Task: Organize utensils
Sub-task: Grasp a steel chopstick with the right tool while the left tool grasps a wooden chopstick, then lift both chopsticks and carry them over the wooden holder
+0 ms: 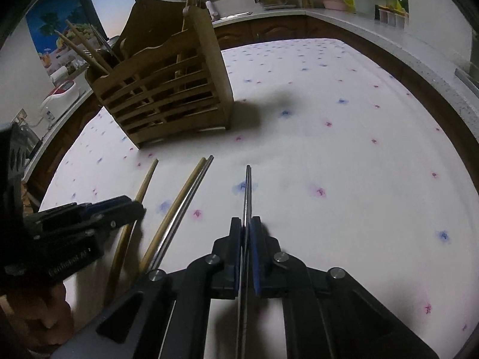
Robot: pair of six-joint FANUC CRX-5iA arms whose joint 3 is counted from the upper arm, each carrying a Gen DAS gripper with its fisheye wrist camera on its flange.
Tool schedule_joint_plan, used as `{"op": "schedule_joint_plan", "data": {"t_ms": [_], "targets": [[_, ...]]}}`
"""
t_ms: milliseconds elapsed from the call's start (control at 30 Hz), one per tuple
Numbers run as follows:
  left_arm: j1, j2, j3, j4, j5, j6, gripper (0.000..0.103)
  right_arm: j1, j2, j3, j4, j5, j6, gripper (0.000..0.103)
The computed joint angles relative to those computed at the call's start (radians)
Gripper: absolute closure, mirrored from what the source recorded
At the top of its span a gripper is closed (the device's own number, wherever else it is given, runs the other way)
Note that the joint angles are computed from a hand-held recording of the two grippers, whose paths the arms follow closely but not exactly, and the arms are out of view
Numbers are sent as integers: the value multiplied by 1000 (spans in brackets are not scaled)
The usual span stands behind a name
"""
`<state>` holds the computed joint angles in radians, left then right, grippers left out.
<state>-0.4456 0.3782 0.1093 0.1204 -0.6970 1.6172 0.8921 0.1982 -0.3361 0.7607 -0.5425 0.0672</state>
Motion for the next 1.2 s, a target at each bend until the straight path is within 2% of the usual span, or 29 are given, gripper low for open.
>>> {"op": "schedule_joint_plan", "data": {"t_ms": [167, 233, 267, 433, 533, 700, 800, 900, 967, 1067, 1200], "targets": [[39, -111, -188, 138, 64, -177, 93, 4, -5, -7, 0, 10, 6, 97], [57, -129, -223, 189, 77, -196, 93, 13, -3, -2, -3, 0, 25, 96], [62, -129, -226, 195, 79, -191, 93, 14, -1, 3, -8, -4, 37, 92], [55, -90, -158, 155, 63, -125, 93, 8, 21, 53, -74, -13, 114, 90], [39, -23, -45, 63, -9, -47, 93, 2, 45, 93, -103, -40, 162, 88], [29, 14, 22, 9, -34, -4, 93, -8, 85, 160, -151, -69, 232, 84], [24, 18, 30, -15, -24, -4, 96, -4, 107, 178, -118, -92, 230, 81], [35, 15, 10, 24, -2, -43, 98, 7, 125, 193, -85, -129, 235, 82], [46, 3, -16, 65, 8, -71, 98, 9, 131, 202, -83, -146, 242, 98], [58, -36, -74, 121, 46, -106, 98, -4, 102, 184, -139, -83, 261, 99], [73, -125, -196, 255, 139, -209, 98, 7, 24, 86, -18, -16, 120, 99]]}}
